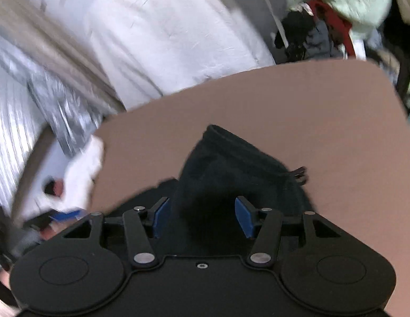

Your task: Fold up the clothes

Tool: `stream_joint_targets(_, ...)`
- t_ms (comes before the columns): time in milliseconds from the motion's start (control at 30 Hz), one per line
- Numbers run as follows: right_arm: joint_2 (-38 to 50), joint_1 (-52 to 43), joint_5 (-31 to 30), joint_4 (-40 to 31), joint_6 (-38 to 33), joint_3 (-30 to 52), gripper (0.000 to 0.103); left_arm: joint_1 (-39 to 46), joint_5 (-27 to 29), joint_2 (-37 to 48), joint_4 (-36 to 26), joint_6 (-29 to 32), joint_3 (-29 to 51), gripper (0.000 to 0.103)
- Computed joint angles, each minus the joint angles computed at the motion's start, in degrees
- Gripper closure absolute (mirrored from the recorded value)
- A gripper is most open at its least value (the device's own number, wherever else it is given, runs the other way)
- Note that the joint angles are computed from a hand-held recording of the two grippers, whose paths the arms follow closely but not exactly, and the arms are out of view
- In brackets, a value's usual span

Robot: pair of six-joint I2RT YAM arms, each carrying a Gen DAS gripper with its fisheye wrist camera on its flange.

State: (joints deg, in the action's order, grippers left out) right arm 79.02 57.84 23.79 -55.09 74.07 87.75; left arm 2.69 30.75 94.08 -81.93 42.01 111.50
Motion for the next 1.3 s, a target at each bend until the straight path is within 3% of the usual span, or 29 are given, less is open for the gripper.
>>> stream_joint_targets(100, -4.09, 6.62, 9.84, 8.9, 6.99, -15.24, 0.041, -7.33, -4.14, -0.22, 9.41, -8.11, -9.4, 0.024)
stream_joint_targets(233, -1.21, 10.97, 9.67, 10.26, 20.1, -27.33, 0.041, -13.98, -10.05, -0.04, 26.77, -12.44, -21.1, 0.024)
stream_joint_targets(300, -3.69, 11.73, 7.22, 15.3, 27.39, -35.55, 0.041, -15.69, -11.49, 4.4, 30.23, -17.95, -20.16, 0.027)
stream_joint_targets(367, -7.48, 12.1, 8.65, 21.88, 30.97, -42.72, 0.041, -15.29, -10.06, 8.53, 31.29, -23.85, -17.14, 0.027)
stream_joint_targets(433, -9.19, 10.99, 9.3, 27.58, 28.58, -46.32, 0.041, -14.32, -8.95, 10.96, 33.84, -28.2, -15.13, 0.027)
stream_joint_targets(467, -8.81, 9.67, 8.62, 30.34, 25.92, -47.19, 0.034, -13.86, -7.7, 12.67, 34.77, -29.44, -13.82, 0.027)
stream_joint_targets(567, -7.12, 5.49, 4.61, 38.81, 17.9, -50.15, 0.016, -12.79, -1.05, 20.33, 30.56, -27.96, -5.88, 0.027)
stream_joint_targets(633, -6.44, 2.68, 1.4, 41.8, 12.87, -51.6, 0.016, -13.17, -1.23, 20.51, 32.25, -26.59, -7.84, 0.025)
stream_joint_targets(800, -17.53, 1.02, -1.81, 54.55, 12.43, -64.88, 0.016, -13.35, -1.69, 23.83, 30.82, -27.05, -7.09, 0.023)
stream_joint_targets(833, -20.53, 1.13, -2.44, 55.59, 12.65, -67.08, 0.017, -12.87, 0.38, 24.84, 30.64, -28.59, -6.31, 0.024)
stream_joint_targets(867, -23.23, 2.41, -1.43, 53.81, 12.34, -67.62, 0.018, -12.13, 3.83, 26.12, 29.79, -29.78, -5.13, 0.038)
stream_joint_targets(900, -25.9, 3.8, -0.3, 51.82, 12.07, -68.02, 0.018, -11.73, 5.99, 27.31, 27.83, -30.02, -3.46, 0.065)
stream_joint_targets(967, -28.13, 7.0, 5.21, 42.78, 11.37, -65.56, 0.017, -12.49, 3.71, 26.27, 24.92, -26.66, -3.41, 0.084)
stream_joint_targets(1067, -21.81, 5.93, 9.76, 37.04, 12.82, -62.21, 0.017, -12.55, 5.55, 18.15, 25.2, -22.77, -10.99, 0.089)
stream_joint_targets(1100, -20.58, 4.62, 9.57, 39.46, 11.86, -62.81, 0.017, -12.24, 8.09, 15.29, 25.42, -22.61, -13.56, 0.089)
stream_joint_targets(1167, -21.99, 1.83, 6.65, 51.72, 10.82, -68.43, 0.021, -11.69, 14.02, 9.8, 27.33, -24.02, -18.93, 0.09)
stream_joint_targets(1233, -20.39, 0.52, 4.93, 58.6, 9.94, -69.98, 0.024, -12.13, 18.48, 5.95, 25.4, -22.77, -22.14, 0.095)
stream_joint_targets(1300, -15.56, -0.12, 3.44, 54.42, 6.13, -65.07, 0.028, -13.66, 19.98, 3.55, 19.24, -16.77, -24.05, 0.095)
